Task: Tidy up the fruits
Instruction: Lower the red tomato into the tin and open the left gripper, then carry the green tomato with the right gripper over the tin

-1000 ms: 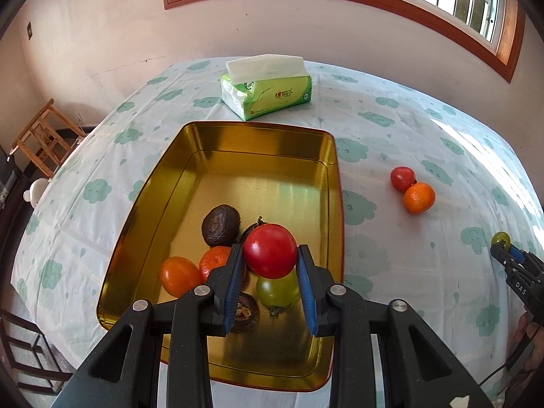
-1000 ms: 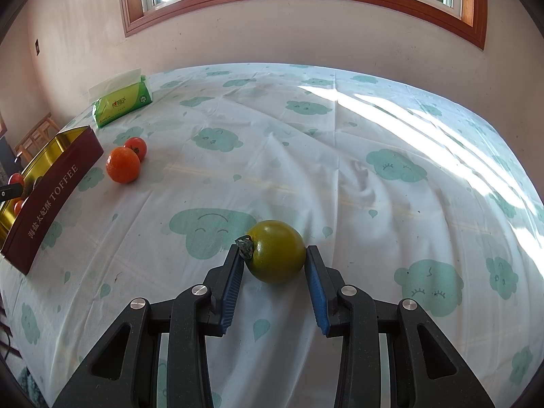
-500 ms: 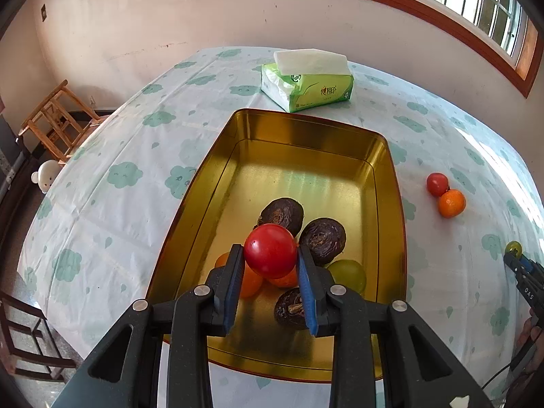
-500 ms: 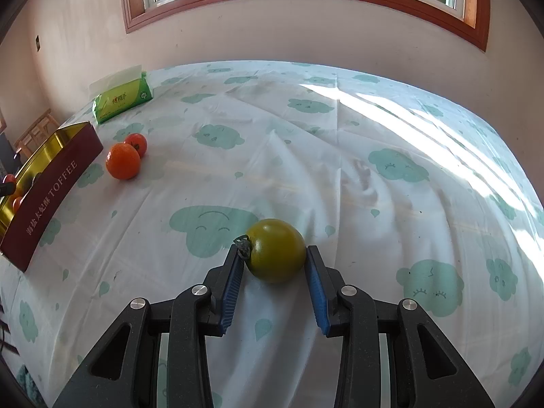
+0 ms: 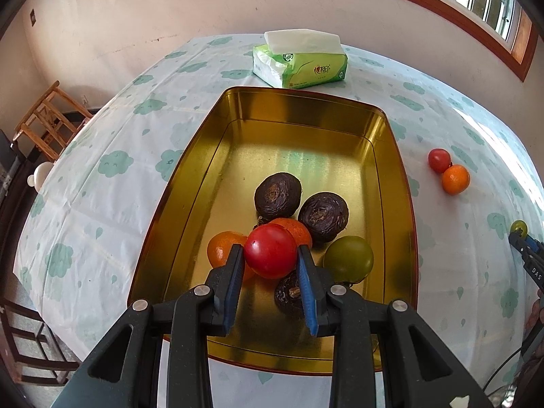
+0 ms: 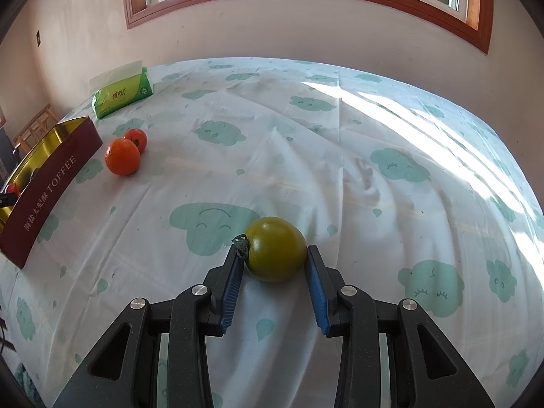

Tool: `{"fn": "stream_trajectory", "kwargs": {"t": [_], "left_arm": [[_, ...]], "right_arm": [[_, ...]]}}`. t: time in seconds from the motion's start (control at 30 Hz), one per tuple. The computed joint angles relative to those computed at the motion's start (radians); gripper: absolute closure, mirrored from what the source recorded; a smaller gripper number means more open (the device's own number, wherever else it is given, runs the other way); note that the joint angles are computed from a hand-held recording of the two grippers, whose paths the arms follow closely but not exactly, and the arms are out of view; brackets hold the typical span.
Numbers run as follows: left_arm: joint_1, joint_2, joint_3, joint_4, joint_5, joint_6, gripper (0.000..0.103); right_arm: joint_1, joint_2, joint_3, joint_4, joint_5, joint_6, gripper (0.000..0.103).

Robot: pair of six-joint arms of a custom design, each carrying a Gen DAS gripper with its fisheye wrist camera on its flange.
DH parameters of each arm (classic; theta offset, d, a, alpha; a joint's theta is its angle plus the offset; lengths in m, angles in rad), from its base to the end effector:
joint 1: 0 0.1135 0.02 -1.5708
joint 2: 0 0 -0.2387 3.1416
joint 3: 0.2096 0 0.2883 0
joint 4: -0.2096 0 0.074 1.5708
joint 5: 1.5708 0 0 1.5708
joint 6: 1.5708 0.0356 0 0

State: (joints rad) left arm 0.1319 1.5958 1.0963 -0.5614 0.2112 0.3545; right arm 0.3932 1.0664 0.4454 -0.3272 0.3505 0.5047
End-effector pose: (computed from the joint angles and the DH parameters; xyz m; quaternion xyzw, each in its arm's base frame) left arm 0.3532 0.0393 0.1747 0.1333 0.9534 -0.0386 0.2680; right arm 0.2186 0.0774 0.1199 0.1056 0.9329 -0.0186 0.3438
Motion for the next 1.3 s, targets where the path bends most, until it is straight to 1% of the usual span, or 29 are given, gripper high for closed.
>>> {"fn": "stream_trajectory", "kwargs": {"t": [0.27,0.47,0.83,1.03,1.3], "left_arm": [[-0.005,-0.009,-0.011,0.008,-0.008,0.006,0.075],[-0.003,-0.007,-0.01,0.006,-0.006,0.012,0.068],[-0.004,-0.017,-0.015,0.004,-0.002,0.012,0.059],[-0.005,-0.038,-0.031,0.012,0.016,0.012,0.052],[0.009,-0.09,-0.068,0.03,0.058,0.026,0.036]], "right_arm": [[-0.004,-0.004,-0.003,0.0,-0.004,-0.002,0.065],[-0.002,-0.001,0.0,0.0,0.0,-0.003,0.065],[0.001,0.001,0.003,-0.002,0.015,-0.004,0.065],[0.019,-0.018,0.005,-0.023,0.025,0.007,0.065],[0.111,-0.019,0.067,-0.048,0.066,0.022,0.065]]}}
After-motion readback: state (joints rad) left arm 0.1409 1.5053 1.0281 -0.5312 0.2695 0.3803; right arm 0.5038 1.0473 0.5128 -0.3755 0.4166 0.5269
